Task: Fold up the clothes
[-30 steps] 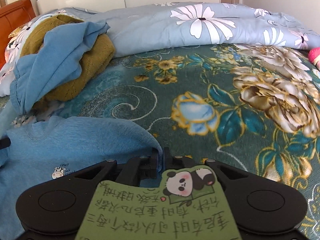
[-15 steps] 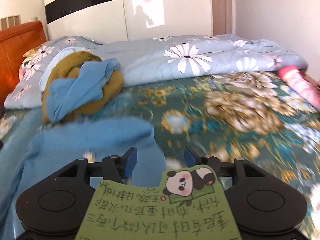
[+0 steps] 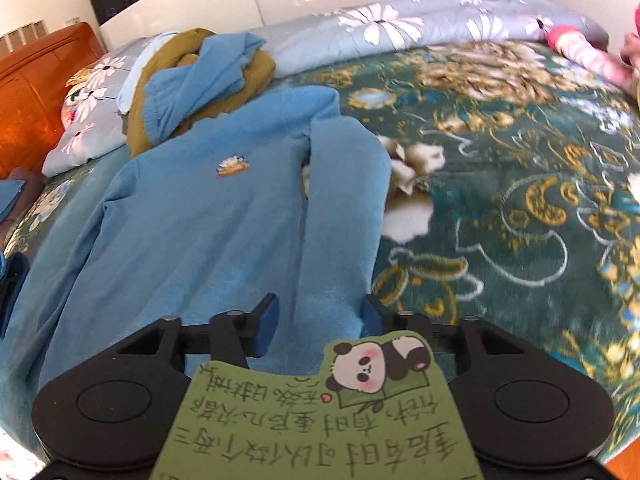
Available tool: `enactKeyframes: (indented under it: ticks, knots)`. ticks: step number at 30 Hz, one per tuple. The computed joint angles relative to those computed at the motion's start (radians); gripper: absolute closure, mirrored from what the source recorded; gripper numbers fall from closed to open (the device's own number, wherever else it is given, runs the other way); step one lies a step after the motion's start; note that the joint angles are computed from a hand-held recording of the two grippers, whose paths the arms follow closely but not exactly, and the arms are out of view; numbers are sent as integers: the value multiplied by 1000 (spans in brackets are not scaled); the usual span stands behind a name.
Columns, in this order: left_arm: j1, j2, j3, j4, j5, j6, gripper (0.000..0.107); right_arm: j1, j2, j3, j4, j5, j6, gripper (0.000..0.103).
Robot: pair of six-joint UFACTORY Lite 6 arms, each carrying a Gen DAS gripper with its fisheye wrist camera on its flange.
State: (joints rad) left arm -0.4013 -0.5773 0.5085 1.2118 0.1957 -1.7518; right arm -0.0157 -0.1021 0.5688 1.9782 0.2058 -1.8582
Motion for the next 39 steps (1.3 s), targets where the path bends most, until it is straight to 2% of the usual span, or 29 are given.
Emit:
enactKeyframes:
  ticks: [3,4,5,6,11,16,19,23,29,34,39]
  knots:
    - [-46,-45,-15,-61,57,22,4,-15,34,18,-43,-2,36,81]
    - [-52,-52,-18,-105,62,48,4,-31,47,24,-89,16,78,95]
    - [-60,-59,-22,-148,68,72,4,-45,52,26,-107,32,89,97]
    - [-71,-70,-28,-173,77,87,4,-59,50,27,-106,43,79,97]
    - [-156,-40,-29,-50,155,-49,4,-172,41,111,-226,122,175,98]
    - [-83,95,51,-39,91,-59,4,-310,188,368,-331,114,270,98]
    - [-88,176,93,100,97,-200,4,-376,332,557,-412,90,358,97]
    - [-59,282,155,144,85,-240,4,-433,567,842,-699,52,636,98]
    - [-29,407,236,148,81,-242,4,-464,846,1164,-1087,71,996,99]
    - [2,442,254,121,67,-216,4,-465,972,1301,-1249,100,1160,99]
    - [11,439,245,114,63,-216,4,-481,983,1308,-1200,108,1079,93]
